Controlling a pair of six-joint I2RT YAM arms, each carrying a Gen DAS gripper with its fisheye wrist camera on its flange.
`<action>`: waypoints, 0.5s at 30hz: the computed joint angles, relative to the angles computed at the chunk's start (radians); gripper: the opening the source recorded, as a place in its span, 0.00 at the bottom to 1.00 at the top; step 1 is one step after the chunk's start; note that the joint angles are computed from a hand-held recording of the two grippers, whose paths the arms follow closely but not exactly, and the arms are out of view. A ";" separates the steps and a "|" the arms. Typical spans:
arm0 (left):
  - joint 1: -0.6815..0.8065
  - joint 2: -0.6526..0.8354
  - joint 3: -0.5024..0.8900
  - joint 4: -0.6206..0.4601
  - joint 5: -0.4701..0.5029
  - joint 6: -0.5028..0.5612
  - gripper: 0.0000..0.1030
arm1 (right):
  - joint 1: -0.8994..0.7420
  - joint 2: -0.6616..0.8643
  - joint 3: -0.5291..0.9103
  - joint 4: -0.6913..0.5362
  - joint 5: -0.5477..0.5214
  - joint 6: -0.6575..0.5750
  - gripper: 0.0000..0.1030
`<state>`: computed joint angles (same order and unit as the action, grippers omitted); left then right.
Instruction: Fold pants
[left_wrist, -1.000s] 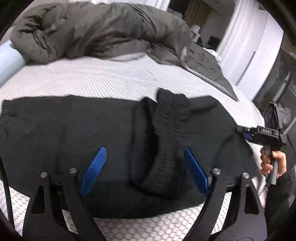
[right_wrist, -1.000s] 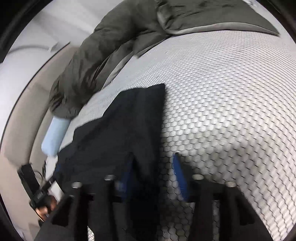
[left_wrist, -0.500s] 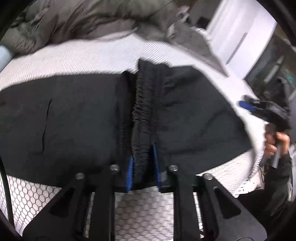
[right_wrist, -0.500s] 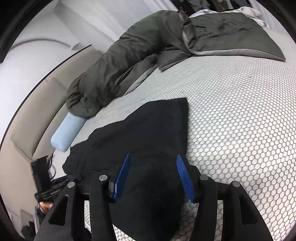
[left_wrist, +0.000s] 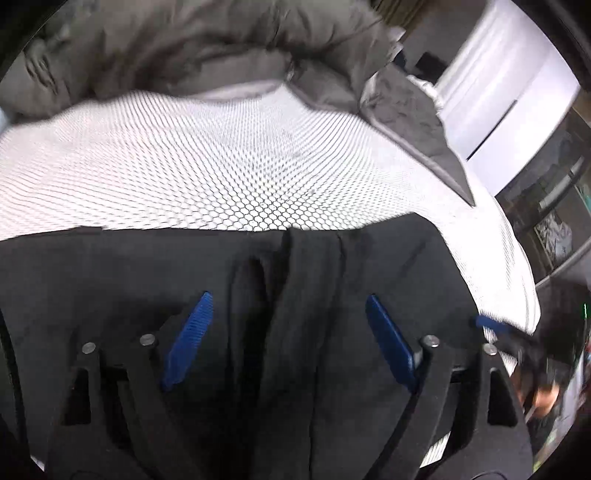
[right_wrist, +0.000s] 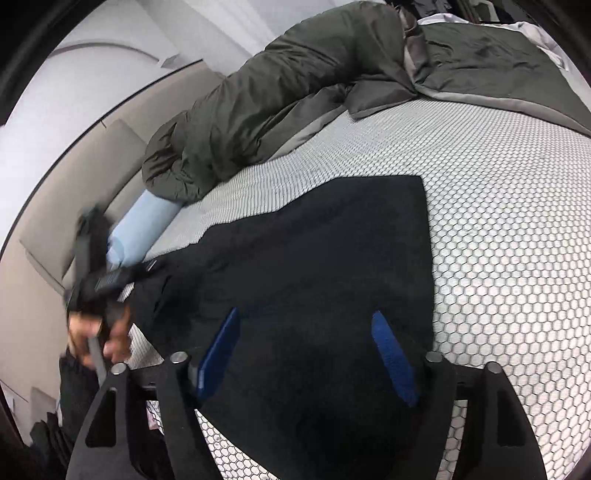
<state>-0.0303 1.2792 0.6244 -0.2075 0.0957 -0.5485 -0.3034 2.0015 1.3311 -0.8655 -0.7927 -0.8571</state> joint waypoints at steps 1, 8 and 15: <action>0.016 0.061 0.027 0.017 0.019 0.000 0.56 | 0.004 0.001 -0.007 0.007 0.012 -0.003 0.81; 0.131 0.241 0.063 0.138 0.208 0.043 0.22 | 0.064 -0.018 -0.107 0.080 0.190 -0.137 0.82; 0.109 0.147 0.017 0.113 0.114 0.008 0.35 | 0.065 -0.084 -0.188 0.141 0.218 -0.189 0.82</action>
<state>0.0786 1.4266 0.6412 -0.0945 0.2096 -0.5406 -0.2380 1.9176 1.1432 -0.7246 -0.5751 -1.0462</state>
